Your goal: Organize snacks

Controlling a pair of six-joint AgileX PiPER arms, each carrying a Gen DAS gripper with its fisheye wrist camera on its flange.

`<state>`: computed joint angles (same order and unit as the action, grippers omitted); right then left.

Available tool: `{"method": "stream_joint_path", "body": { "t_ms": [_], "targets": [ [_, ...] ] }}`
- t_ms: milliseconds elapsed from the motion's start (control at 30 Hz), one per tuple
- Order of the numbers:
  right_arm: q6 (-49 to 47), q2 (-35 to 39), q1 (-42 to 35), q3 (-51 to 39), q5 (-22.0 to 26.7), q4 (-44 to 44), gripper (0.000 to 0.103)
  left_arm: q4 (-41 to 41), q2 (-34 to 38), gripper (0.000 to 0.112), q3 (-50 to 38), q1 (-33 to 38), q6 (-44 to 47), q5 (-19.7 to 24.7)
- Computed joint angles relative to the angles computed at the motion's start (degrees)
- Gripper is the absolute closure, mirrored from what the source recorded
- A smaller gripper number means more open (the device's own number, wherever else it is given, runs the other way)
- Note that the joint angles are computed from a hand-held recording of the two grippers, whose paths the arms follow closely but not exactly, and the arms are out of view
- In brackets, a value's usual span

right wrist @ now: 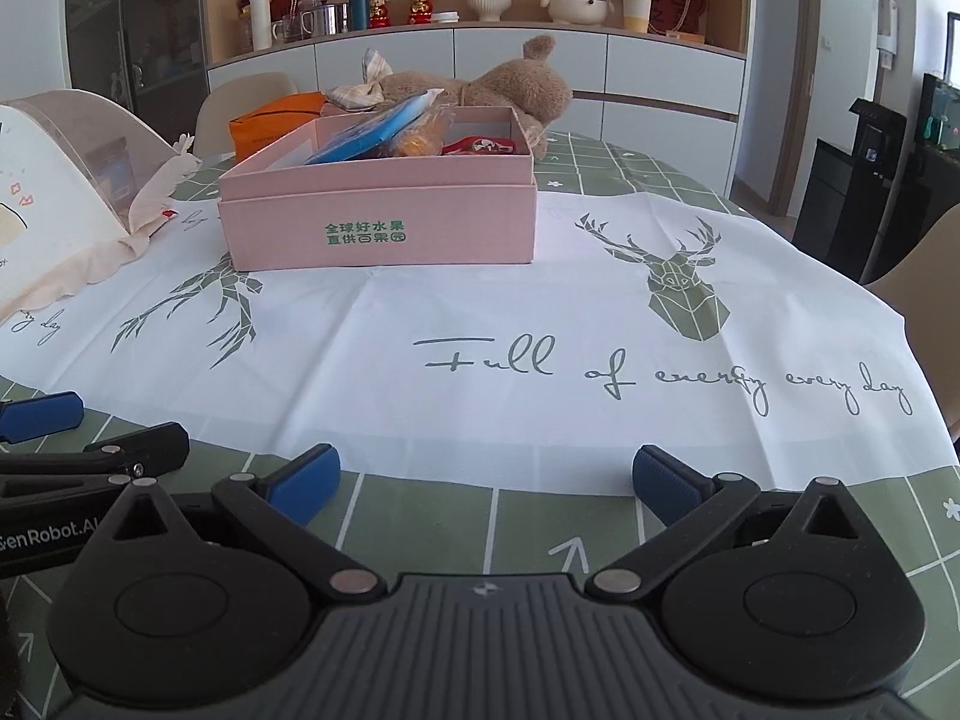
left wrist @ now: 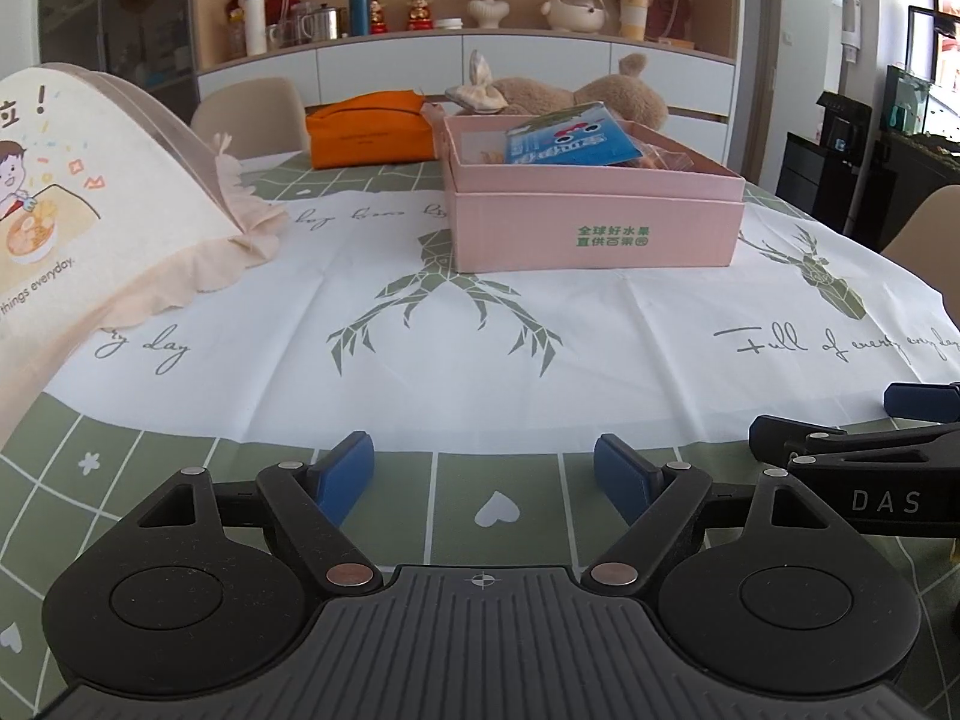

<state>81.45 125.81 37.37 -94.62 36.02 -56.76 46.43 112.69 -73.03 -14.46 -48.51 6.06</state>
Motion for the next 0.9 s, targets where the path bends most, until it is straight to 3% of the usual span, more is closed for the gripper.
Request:
{"method": "stream_joint_path", "body": {
  "t_ms": [900],
  "targets": [
    [0.0,-0.1,0.0,0.0,0.0,0.0,0.000,-1.2,-0.1,0.026,0.1,0.2,1.3,-0.2]
  ]
}}
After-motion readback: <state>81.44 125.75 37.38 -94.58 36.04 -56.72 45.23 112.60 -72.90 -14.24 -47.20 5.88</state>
